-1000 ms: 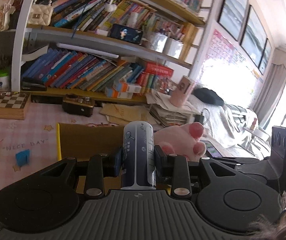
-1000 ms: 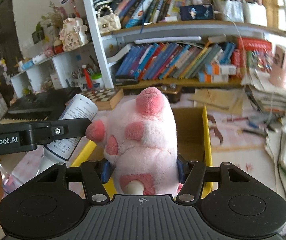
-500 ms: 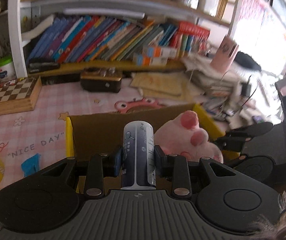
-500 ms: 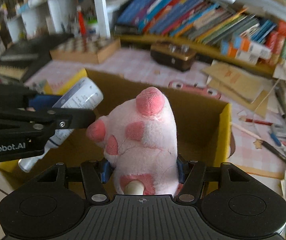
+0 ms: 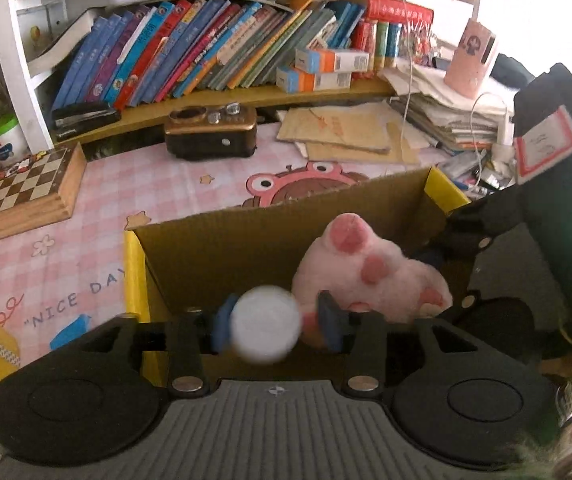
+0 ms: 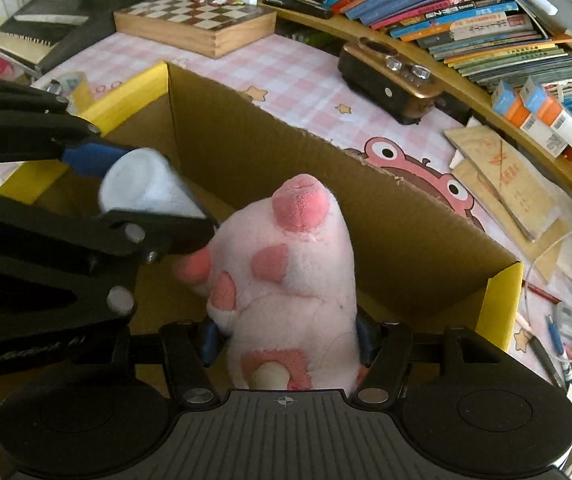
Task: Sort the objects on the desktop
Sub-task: 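Lower the pig and bottle into the yellow box and open both grippers, then lift both grippers out of the yellow box and back away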
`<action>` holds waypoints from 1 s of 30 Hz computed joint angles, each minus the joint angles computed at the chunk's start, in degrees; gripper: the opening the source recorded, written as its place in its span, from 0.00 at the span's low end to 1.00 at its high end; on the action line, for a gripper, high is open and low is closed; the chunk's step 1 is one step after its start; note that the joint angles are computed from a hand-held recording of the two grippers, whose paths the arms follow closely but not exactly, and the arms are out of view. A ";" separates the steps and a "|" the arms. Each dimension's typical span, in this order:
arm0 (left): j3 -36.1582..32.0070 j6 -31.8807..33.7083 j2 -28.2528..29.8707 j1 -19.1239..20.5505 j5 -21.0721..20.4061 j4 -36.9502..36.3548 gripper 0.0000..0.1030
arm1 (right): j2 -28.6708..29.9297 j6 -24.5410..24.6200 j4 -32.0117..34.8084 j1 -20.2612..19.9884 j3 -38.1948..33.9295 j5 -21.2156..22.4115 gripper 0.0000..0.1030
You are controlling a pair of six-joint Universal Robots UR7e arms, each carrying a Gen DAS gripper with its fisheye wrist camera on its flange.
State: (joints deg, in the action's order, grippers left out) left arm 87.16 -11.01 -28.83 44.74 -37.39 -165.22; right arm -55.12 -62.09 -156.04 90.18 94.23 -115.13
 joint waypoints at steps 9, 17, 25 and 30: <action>3.95 5.43 -1.05 -1.69 0.97 -13.11 0.72 | -2.06 -0.34 -3.57 0.18 1.62 4.85 0.88; 9.17 12.78 -2.45 -5.62 4.08 -27.63 0.86 | -7.10 0.62 -10.54 -0.15 7.30 11.85 0.92; 16.75 15.19 -5.18 -10.15 9.31 -39.06 0.96 | -12.98 1.12 -24.57 -1.46 16.85 20.75 0.93; 22.30 13.36 -7.01 -12.73 12.32 -44.75 0.97 | -16.04 3.91 -33.68 -2.13 22.38 23.97 0.94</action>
State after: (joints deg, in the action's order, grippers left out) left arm 109.47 2.35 -35.84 32.01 -25.06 -209.97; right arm -71.16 -58.18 -189.72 88.06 116.61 -91.17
